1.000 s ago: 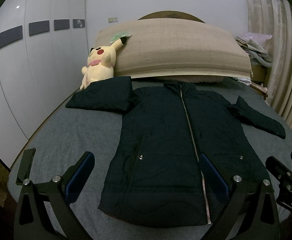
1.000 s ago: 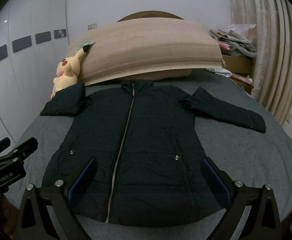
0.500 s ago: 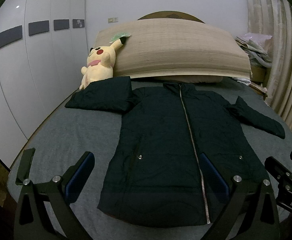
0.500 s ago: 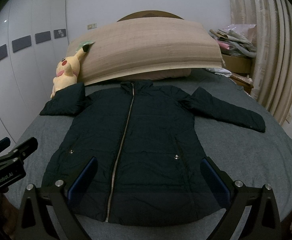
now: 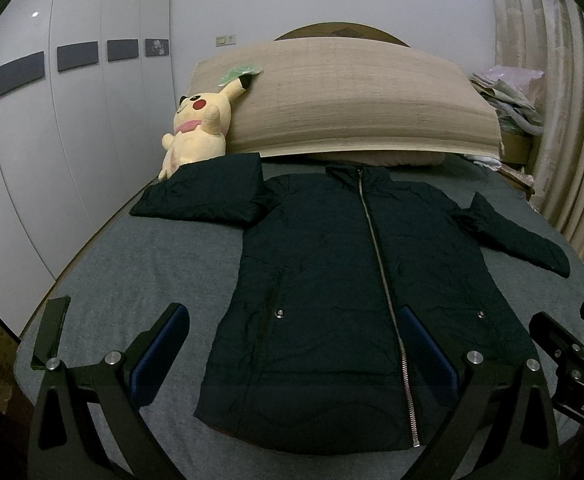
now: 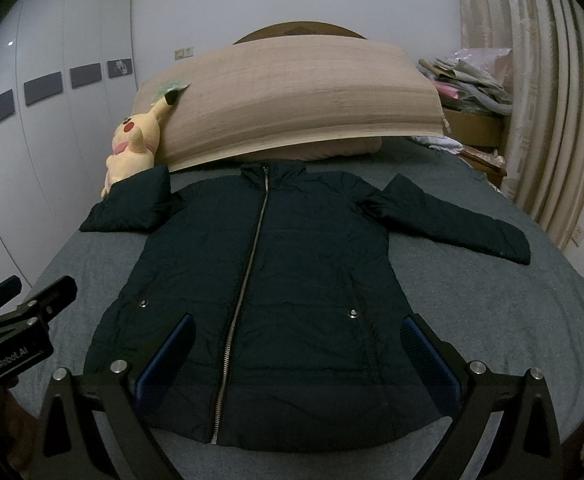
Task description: Fold large clothes
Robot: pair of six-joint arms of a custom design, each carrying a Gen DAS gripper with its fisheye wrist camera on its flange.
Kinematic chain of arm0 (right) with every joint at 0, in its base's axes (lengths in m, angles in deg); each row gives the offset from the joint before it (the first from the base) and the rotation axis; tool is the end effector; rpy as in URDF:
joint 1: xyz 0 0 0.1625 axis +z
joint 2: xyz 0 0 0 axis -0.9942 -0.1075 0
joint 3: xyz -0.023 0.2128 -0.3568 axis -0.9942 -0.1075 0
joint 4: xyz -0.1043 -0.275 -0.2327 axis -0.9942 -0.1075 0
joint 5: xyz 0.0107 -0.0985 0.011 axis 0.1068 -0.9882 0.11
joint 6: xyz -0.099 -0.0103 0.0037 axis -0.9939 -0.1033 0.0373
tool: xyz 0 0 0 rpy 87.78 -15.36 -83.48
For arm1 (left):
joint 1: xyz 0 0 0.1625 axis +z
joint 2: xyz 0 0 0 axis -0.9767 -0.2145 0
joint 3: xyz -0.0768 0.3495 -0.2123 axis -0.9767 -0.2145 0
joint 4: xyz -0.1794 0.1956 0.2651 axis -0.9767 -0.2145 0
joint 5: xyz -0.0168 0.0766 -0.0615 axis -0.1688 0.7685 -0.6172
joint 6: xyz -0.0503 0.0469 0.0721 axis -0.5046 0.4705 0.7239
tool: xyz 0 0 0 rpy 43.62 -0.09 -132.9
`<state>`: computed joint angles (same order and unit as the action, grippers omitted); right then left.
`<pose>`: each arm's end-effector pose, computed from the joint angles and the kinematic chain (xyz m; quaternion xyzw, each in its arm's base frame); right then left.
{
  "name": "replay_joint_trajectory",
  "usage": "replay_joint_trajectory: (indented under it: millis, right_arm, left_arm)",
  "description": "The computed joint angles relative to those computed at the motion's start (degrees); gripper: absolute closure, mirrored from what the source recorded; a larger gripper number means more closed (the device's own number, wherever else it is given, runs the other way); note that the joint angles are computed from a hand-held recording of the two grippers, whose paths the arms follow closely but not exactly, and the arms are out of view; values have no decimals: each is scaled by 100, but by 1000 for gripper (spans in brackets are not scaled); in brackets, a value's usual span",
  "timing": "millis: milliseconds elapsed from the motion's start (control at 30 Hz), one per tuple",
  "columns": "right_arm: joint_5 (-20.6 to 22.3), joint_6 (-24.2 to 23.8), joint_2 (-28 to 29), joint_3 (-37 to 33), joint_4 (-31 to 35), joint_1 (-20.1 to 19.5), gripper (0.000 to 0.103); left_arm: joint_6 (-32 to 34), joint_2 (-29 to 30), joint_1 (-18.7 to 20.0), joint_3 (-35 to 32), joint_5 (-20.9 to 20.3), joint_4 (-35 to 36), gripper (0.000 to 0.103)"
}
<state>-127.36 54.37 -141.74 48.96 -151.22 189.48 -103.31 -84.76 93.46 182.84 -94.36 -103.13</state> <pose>0.1796 -0.3820 0.3678 0.1449 -0.8278 0.4238 0.3380 -0.4520 -0.3588 0.1421 0.1300 0.8223 -0.4204 0.3609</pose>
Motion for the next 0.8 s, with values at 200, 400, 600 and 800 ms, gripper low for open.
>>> replay_joint_trajectory:
  millis: [200,400,600,800]
  right_arm:
    - [16,19,-6,-2,20,-19,0]
    - [8,-2,12,3,-2,-61,0]
    - [261,163,-103,-3,288,-421,0]
    - [1265,670,-693,-127,1165,-1466,0]
  left_arm:
    - [58,-16,6,43,-31,-88,0]
    - [225,34,79,46,-78,-273,0]
    - [382,97,268,149,-236,-613,0]
    - [341,172,573,228,-492,-592,0]
